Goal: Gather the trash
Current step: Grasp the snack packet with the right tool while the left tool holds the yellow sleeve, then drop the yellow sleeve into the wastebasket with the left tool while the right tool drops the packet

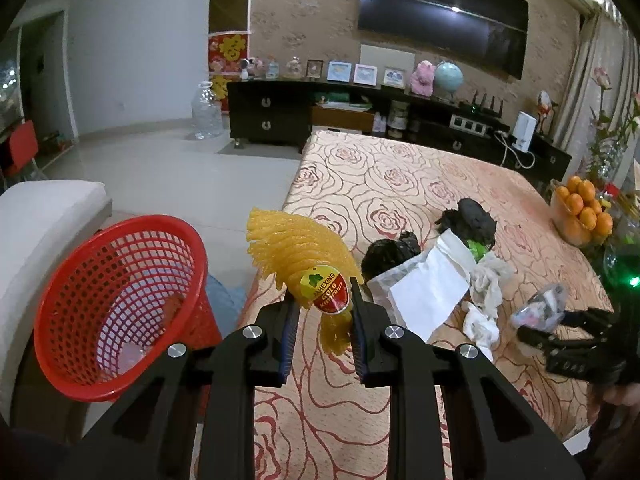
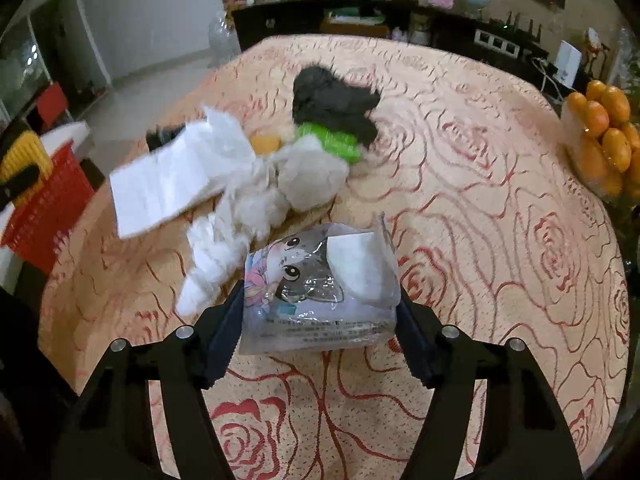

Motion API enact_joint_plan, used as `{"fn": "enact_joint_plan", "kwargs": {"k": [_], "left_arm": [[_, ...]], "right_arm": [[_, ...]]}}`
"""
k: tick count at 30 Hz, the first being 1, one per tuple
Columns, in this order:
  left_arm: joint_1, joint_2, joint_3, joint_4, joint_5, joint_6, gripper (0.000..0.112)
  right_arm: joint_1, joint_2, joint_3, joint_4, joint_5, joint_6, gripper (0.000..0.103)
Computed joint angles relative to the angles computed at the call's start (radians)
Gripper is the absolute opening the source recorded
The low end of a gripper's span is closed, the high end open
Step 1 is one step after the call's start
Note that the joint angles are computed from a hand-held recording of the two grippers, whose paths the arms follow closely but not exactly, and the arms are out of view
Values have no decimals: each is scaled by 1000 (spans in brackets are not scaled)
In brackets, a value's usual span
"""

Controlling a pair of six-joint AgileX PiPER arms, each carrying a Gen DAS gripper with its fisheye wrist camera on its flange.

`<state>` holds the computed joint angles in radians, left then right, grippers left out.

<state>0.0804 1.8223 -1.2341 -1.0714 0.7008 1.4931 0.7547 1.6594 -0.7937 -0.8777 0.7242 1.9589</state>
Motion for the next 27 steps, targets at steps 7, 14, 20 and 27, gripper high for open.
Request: {"fn": "enact_joint_plan", "kwargs": {"k": [7, 14, 20, 27], "left_arm": [[27, 0, -29, -10, 12, -8, 22], [57, 12, -107, 28, 38, -86, 22], [101, 56, -248, 89, 98, -190, 22], [149, 168, -449, 168, 76, -340, 22]], "right_arm": [[51, -82, -34, -79, 163, 90, 66], [44, -60, -151, -121, 224, 49, 66], [44, -6, -294, -152, 242, -32, 66], [11, 98, -485, -160, 166, -151, 66]]}}
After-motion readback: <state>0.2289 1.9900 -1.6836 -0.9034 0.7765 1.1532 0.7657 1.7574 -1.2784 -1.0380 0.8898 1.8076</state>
